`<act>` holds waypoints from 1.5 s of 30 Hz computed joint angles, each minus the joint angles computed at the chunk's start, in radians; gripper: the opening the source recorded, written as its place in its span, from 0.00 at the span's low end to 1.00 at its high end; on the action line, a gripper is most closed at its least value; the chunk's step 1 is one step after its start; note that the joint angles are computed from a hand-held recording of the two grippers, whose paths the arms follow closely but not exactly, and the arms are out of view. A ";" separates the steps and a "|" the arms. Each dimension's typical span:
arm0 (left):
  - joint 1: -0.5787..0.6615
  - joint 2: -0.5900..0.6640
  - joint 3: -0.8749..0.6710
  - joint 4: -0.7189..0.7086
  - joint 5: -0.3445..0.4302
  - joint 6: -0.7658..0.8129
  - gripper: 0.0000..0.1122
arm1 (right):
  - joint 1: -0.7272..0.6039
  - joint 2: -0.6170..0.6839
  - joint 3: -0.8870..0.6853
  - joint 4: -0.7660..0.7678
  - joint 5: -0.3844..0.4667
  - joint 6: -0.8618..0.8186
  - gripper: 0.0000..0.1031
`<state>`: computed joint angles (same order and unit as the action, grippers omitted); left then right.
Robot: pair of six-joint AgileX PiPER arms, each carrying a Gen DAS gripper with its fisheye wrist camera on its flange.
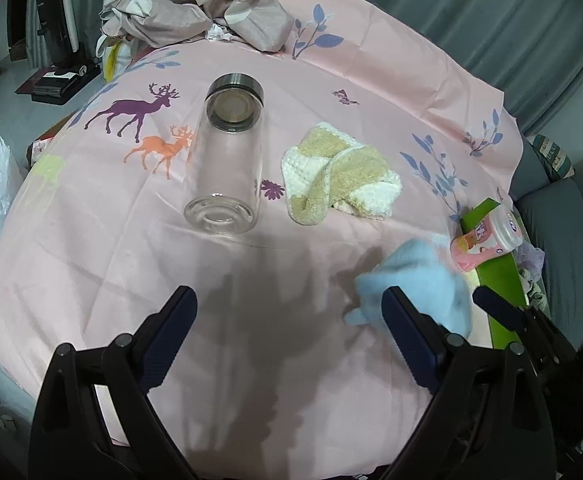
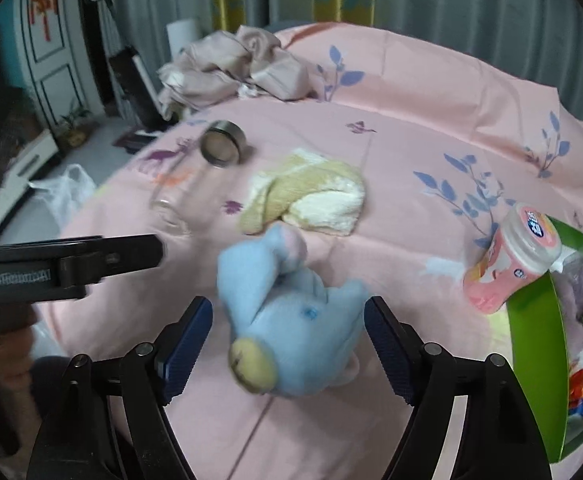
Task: Organize soft objects
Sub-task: 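Grasp the light-blue plush elephant with the right tool and lift it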
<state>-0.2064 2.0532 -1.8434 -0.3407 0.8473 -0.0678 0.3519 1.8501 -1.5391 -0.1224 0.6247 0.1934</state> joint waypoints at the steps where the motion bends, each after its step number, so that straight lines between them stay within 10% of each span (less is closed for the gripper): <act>1: 0.001 0.001 -0.003 -0.009 0.004 0.009 0.83 | -0.005 -0.018 0.020 0.030 -0.011 -0.016 0.77; 6: -0.017 -0.005 0.012 -0.023 0.009 0.043 0.83 | -0.047 -0.088 0.103 0.147 -0.064 -0.030 0.77; 19: -0.033 -0.067 0.145 -0.117 0.033 0.186 0.83 | -0.208 0.006 0.043 0.715 0.119 -0.327 0.77; 45: -0.042 -0.033 0.216 -0.283 0.026 0.304 0.82 | -0.149 0.215 -0.193 0.656 0.251 -0.258 0.75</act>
